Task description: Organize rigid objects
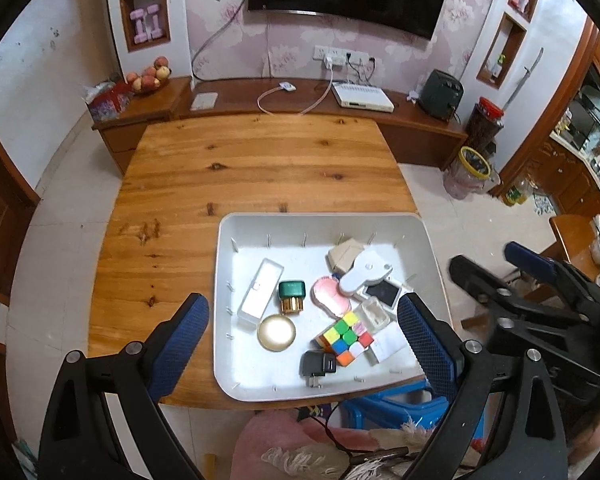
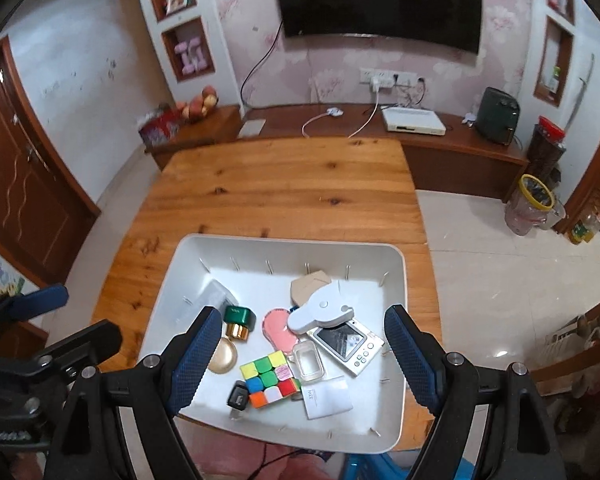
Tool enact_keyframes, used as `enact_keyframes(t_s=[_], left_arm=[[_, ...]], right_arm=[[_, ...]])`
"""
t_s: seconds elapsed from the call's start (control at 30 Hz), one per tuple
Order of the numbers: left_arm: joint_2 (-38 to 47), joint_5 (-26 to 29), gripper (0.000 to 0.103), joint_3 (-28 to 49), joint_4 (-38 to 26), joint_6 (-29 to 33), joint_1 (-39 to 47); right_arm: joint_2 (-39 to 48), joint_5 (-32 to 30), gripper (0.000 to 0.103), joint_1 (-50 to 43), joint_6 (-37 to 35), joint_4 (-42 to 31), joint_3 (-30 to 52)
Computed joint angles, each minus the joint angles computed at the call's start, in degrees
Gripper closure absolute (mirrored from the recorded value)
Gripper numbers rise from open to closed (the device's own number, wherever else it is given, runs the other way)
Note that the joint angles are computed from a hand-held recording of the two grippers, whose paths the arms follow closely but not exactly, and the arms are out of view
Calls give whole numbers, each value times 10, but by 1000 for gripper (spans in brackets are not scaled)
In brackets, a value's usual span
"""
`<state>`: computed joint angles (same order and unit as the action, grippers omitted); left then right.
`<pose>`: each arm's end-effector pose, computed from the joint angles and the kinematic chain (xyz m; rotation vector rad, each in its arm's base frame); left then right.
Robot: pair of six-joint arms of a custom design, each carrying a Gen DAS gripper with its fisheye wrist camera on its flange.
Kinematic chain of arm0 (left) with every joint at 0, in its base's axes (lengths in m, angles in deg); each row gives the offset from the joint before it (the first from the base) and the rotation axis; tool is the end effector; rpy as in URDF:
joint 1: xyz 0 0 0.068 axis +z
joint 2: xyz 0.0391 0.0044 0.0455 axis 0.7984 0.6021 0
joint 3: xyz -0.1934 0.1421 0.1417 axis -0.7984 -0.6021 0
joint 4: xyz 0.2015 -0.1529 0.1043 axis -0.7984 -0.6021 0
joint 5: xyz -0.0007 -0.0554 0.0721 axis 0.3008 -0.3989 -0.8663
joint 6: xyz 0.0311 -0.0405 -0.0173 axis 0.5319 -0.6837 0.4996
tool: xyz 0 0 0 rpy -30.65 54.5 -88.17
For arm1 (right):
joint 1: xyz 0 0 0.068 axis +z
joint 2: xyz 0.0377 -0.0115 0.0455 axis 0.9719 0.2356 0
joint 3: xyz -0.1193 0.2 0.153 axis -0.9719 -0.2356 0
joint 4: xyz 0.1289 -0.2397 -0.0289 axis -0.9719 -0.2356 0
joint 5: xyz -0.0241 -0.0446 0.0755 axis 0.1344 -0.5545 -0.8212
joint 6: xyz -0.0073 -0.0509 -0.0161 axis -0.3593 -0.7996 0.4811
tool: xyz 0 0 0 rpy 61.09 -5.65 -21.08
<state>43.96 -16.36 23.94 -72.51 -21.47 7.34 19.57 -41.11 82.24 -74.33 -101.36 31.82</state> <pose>0.1942 -0.1837 0.2939 0.0093 2.5909 -0.1507 0.1873 0.0246 0.2711 -0.1538 2.5156 0.2418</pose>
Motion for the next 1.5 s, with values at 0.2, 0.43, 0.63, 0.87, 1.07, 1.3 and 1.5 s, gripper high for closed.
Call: enact_keyframes(t_s=[0.2,0.43,0.63,0.87,1.07,1.3,1.5], left_arm=[[-4,-55,7,40,-35,-15,-18],[-15,-101,7,60,-60,-14,-23],[-33,-123,7,66,-72,3,-16],[-37,-118,7,73,-77,29,2],[-44,-113,7,73,-83,40,16],[-47,-110,7,71,-83,42,21],[-53,-100,7,60,-76,51,33]], right_arm=[[-44,4,17,-13,6,-34,41],[-57,39,17,23,32,-62,77],[-57,87,17,72,69,-85,118],[-52,135,17,117,109,-96,144],[-45,176,17,158,132,-102,156],[-36,210,17,194,149,-101,164],[-29,223,17,209,158,-99,165]])
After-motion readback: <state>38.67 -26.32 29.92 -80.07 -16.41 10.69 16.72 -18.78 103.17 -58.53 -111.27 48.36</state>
